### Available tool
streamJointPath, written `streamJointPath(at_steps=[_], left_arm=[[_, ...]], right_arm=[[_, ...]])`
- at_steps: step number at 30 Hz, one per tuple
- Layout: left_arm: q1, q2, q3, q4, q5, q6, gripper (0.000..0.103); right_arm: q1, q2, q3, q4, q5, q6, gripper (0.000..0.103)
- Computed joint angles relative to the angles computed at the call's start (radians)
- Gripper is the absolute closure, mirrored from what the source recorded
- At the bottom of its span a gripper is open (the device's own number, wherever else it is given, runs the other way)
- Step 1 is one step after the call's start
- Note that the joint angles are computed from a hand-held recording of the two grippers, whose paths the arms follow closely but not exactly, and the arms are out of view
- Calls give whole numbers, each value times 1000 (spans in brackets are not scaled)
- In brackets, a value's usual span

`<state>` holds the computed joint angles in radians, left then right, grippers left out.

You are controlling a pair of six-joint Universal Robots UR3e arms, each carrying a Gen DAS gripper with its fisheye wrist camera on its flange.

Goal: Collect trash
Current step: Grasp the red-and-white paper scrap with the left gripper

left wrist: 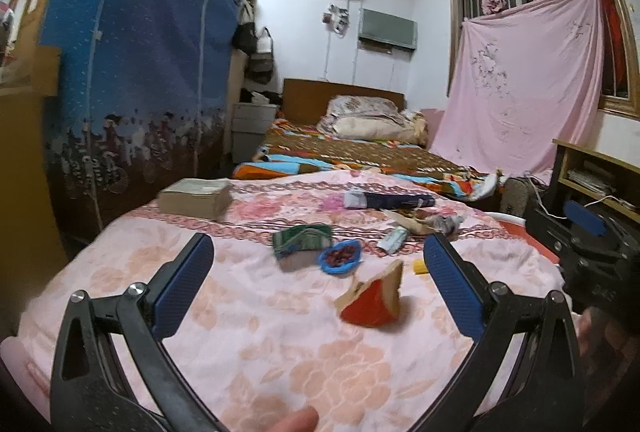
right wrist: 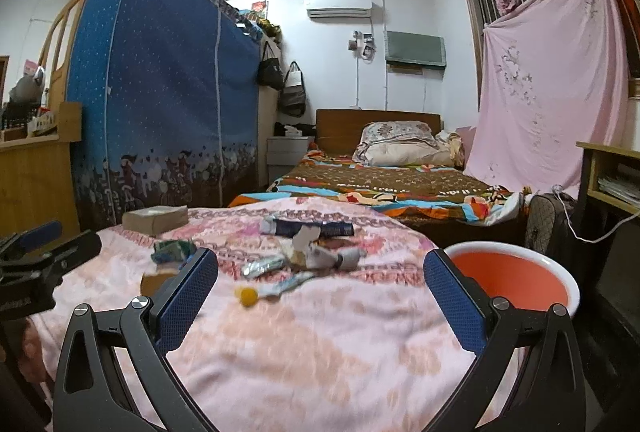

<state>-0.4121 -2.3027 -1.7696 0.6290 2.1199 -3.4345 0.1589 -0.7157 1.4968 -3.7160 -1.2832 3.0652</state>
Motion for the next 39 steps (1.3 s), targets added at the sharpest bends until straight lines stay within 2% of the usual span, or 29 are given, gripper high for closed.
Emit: streamJointPath(at_steps=[5,7,9,13,15,19,24,27,32,34,36,39], left_arm=[[38,13,8,-76,-106,-26,17],[46,11,21,-112,-140,-28,27],[55,10,28,-142,-177,-30,35],[79,13,35,-194,-248,-38,49],[95,19,32,-213,-289,-52,55],[112,24,31,-240,-356,-56,72],[137,25,42,-285,-434,-61,87],[149,31,40,-302,-458,-62,94],[156,41,35,-315,-475,-49,95],[152,42,34,-313,-466,-48,95],[149,44,38,-318,-454,-50,95],[138,44,48,-312,-427,-57,95]], right_arm=[[-13,11,-106,154,77,-29,1],[-11,20,-139,199,89,-57,5],[-1,28,-170,250,90,-98,18],[5,47,-239,382,128,-142,34],[7,57,-273,456,146,-164,47],[14,83,-344,581,175,-198,58],[23,120,-441,735,188,-242,74],[22,137,-492,820,206,-262,77],[24,162,-550,901,222,-281,88],[24,166,-558,909,230,-290,88],[21,160,-539,885,240,-291,88],[3,144,-465,760,274,-248,88]])
